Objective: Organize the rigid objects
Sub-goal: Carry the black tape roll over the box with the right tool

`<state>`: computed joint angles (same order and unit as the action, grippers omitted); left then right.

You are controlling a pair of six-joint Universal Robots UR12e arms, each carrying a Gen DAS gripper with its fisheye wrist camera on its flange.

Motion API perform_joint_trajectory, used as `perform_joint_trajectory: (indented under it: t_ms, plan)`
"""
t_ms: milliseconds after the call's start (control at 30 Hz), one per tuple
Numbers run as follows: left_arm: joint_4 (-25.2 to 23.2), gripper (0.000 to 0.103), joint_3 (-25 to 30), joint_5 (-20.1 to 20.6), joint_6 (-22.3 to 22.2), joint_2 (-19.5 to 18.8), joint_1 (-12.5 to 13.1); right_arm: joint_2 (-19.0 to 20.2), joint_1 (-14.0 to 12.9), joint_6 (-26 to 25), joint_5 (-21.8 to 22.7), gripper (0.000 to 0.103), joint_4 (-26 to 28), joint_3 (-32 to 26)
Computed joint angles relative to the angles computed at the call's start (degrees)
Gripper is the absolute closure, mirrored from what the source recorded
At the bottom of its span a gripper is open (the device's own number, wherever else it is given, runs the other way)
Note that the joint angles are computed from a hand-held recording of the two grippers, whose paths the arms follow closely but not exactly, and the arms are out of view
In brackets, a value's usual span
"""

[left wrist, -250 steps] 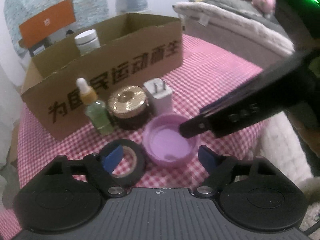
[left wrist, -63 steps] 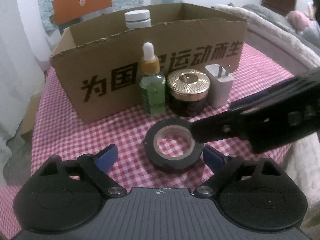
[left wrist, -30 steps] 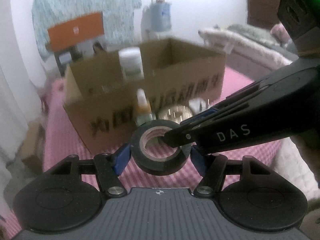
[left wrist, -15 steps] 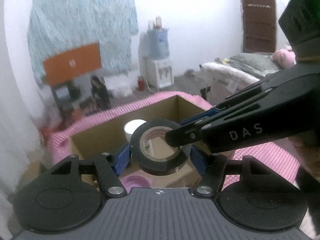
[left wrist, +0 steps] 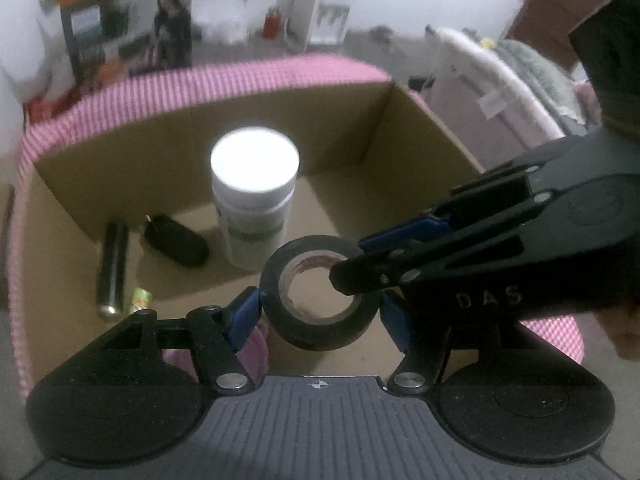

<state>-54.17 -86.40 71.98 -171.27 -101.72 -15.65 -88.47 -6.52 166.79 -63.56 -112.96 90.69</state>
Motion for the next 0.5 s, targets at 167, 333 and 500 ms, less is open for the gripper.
perform_joint_trajectory:
  t_ms: [167, 333, 500]
  plan:
    - [-4.36, 0.038, 2.00, 0.56, -0.07, -1.19, -0.01, 2.59, 0.40, -1.02, -1.13, 0.078, 4.66, -2.57]
    - [-7.79, 0.037, 3.87, 1.48, -0.06, -2.30, -0.58, 3.93, 0.28, -2.08, -1.56, 0.079, 7.97, -3.83]
    - [-9.43, 0.038, 4.79, 2.17, -0.46, -2.96, -1.12, 4.88, 0.59, -3.05, -2.90, 0.079, 10.25, -4.94]
